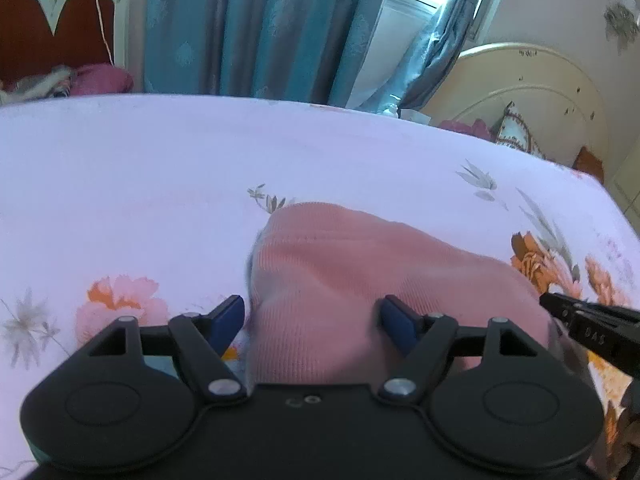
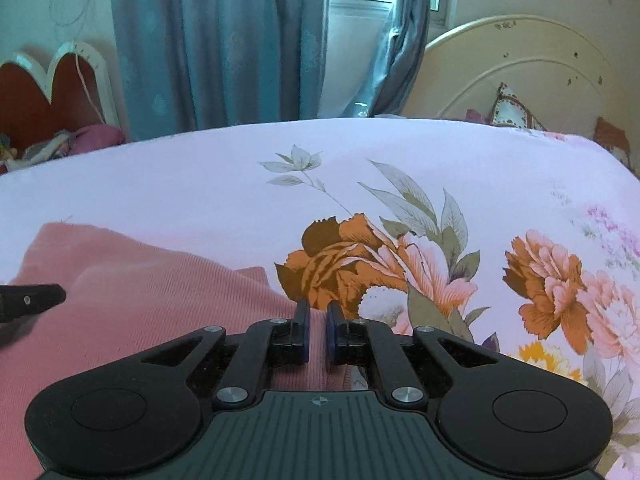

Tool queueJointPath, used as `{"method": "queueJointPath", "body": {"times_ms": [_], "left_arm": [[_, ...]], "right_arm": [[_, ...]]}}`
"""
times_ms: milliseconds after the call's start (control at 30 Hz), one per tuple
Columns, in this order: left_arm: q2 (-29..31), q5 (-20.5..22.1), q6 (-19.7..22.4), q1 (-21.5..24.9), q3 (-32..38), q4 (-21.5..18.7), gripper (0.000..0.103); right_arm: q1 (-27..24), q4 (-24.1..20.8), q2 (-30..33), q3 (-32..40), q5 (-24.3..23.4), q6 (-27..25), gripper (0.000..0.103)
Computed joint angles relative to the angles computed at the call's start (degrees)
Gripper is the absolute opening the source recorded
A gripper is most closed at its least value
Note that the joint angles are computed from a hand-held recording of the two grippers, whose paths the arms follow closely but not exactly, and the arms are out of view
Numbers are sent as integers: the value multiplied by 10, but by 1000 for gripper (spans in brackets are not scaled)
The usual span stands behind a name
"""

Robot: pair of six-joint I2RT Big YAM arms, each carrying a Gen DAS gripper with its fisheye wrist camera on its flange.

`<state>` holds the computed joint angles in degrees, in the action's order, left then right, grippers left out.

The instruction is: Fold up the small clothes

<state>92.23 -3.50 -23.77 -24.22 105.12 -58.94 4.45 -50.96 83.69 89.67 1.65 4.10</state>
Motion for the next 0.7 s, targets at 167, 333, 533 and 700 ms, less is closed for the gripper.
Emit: {"method": "queueJointPath", "body": {"times_ms": [167,333,533,700], "left_arm": [[-16,-18,18,-8,3,-10,71],[-58,-14,28,-14,-27,-3,71],[-116,-19,39,-37,-83,1,71],[-144,-25,30,-52,-128,-4,70]], "right_arm": [[-14,-27,-14,13,-46,30,7],[-11,-33,-57,-10,-64,24,7],[5,-42,-120,-62,-72,-16,7],[9,-48,-150,-113,-46,-56,6]]}}
